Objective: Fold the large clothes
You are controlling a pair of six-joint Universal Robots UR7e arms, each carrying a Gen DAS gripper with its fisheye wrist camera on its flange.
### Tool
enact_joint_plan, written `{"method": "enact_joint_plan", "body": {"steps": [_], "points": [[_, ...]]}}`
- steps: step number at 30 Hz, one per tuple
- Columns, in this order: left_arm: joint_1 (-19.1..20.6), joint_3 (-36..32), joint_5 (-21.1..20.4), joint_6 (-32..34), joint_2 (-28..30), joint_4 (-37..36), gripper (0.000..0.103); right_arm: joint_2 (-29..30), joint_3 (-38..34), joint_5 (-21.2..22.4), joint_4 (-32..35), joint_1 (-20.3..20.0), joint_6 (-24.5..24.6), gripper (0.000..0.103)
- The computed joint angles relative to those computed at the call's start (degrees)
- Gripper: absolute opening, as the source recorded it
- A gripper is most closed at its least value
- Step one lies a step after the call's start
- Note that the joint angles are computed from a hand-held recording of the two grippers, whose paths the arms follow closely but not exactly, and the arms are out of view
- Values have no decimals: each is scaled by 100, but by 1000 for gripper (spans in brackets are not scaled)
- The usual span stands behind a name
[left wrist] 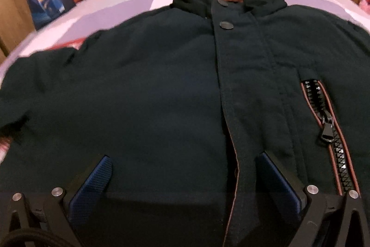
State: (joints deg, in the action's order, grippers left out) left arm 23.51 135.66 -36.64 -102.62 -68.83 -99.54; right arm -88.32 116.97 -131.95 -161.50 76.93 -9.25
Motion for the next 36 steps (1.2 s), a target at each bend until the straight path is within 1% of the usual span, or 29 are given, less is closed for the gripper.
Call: {"method": "enact_joint_plan", "body": {"steps": [2,3,5,7,8,9,10,11,12,14,16,19,20,23,24,25,27,28,30,31,33,35,36], "points": [[29,83,32,83,-45,-248,103,52,-78,119,82,-156,286,101],[18,66,39,53,-18,-208,103,94,-116,149,110,-212,377,101],[37,14,59,27,73,-117,103,131,-234,432,347,-362,653,101],[23,-54,52,-20,141,20,103,164,-312,744,436,-482,960,100],[24,-46,47,-12,123,18,103,174,-326,912,411,-529,1013,95],[25,-33,43,3,112,-19,103,191,-336,1079,368,-569,1039,79],[19,-19,35,7,95,-32,103,208,-374,1361,414,-637,1069,65],[14,-14,31,-1,86,-19,103,234,-394,1448,421,-643,1097,46],[7,-28,35,-21,106,15,103,277,-402,1345,314,-597,1118,30],[-2,-36,41,-62,113,86,103,249,-316,1360,-78,-530,995,12],[-4,-21,49,-58,103,73,103,186,-244,1357,-397,-416,803,10],[11,61,42,36,17,-111,103,241,-204,1045,-1024,-40,285,7],[7,79,34,53,-2,-144,103,334,-225,808,-1306,165,-33,7],[35,98,9,149,-53,-261,103,802,-319,-38,-2399,869,-1295,6],[51,106,-12,233,-103,-327,103,991,-388,-250,-2797,1067,-1783,6],[73,112,-52,322,-166,-405,103,1221,-444,-489,-3308,1365,-2383,6],[97,137,-130,554,-312,-597,103,1455,-459,-613,-3987,1698,-3230,4],[82,150,-160,633,-395,-628,103,1640,-468,-612,-4402,1943,-3780,4],[13,156,-153,720,-531,-557,103,1877,-443,-508,-4848,2281,-4469,4],[-27,134,-152,733,-596,-423,103,1975,-395,-420,-4960,2457,-4695,4],[-95,104,-205,733,-743,-173,103,2131,-314,-314,-4981,2725,-4873,4],[-201,117,-307,677,-1044,107,103,2298,-203,-245,-4885,2999,-4829,4],[-294,115,-357,549,-1248,361,103,2389,-142,-216,-4840,3123,-4754,4]]}}
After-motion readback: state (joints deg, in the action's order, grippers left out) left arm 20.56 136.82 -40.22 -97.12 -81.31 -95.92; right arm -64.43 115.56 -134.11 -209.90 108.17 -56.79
